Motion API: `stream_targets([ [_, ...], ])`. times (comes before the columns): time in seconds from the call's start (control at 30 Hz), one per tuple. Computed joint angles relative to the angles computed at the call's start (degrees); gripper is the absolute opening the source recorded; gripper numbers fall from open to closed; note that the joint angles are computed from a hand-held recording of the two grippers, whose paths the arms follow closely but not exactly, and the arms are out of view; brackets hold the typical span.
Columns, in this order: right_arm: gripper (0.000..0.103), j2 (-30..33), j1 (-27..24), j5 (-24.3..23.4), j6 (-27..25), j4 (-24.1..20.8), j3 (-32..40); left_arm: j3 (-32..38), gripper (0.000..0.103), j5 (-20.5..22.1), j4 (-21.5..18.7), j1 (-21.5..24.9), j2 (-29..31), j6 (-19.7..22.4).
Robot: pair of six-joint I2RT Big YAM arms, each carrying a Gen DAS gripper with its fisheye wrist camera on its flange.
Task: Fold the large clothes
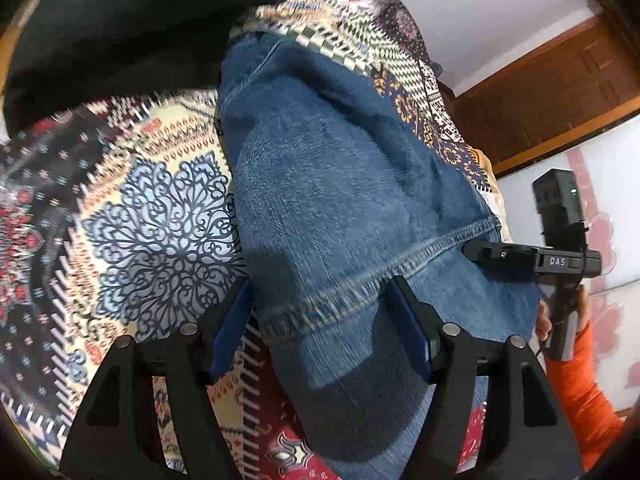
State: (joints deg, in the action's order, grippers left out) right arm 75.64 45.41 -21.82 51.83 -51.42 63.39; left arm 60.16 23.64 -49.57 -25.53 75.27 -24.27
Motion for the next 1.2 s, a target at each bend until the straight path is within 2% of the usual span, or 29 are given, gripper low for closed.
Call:
stream_targets([
  [0.1, 0.084, 1.8, -0.9, -3.1, -2.2, 0.8, 0.6, 0.0, 0.075, 5.7, 1.1, 1.6, 2.5, -1.6],
  [0.2, 0.087, 3.2, -1.2, -5.3, -3.3, 1.4, 1.2, -0.3, 0.076, 9.4, 2.9, 2.9, 4.1, -2.8],
  [0.4, 0.085, 4.5, -0.5, -3.4, -2.9, 1.9, 2.6, -1.1, 0.076, 13.0, 5.9, 4.4, 5.2, -5.1],
  [0.53, 0.064, 2.0, -0.4, -3.5, -0.3, 4.3, 0.6, -1.6, 0.076, 13.1, 7.0, 3.9, 4.8, -5.0],
  [0.57, 0.054, 1.6, -0.4, -4.2, 1.0, 5.5, 0.1, -2.0, 0.076, 13.3, 7.6, 3.9, 5.0, -4.7],
  [0.6, 0.047, 1.0, -0.5, -5.0, 2.7, 6.7, -0.7, -2.3, 0.071, 13.3, 8.1, 3.6, 4.7, -5.1],
  [0.63, 0.044, 0.4, -0.4, -5.1, 4.1, 7.6, -1.1, -3.0, 0.069, 13.2, 8.6, 3.6, 4.0, -5.4],
  [0.7, 0.038, -0.1, 0.5, -3.6, 4.5, 6.9, -0.4, -3.8, 0.057, 13.5, 8.9, 3.7, 2.5, -5.5],
  [0.8, 0.034, -0.3, 3.0, 1.4, 2.6, 2.2, 3.8, -4.4, 0.044, 13.2, 8.6, 3.5, 0.0, -5.8],
  [1.0, 0.031, 0.5, 8.1, 9.7, 0.4, -3.5, 12.6, -3.1, 0.036, 7.8, 3.8, 1.0, -7.1, -3.3],
  [1.07, 0.030, 1.5, 9.9, 13.1, -0.9, -5.4, 16.9, -2.7, 0.034, 6.8, 2.8, 1.3, -10.0, -2.8],
  [1.2, 0.030, 4.3, 11.6, 17.1, -3.5, -6.2, 24.9, -0.7, 0.033, 5.1, 0.9, 3.5, -16.1, -0.7],
])
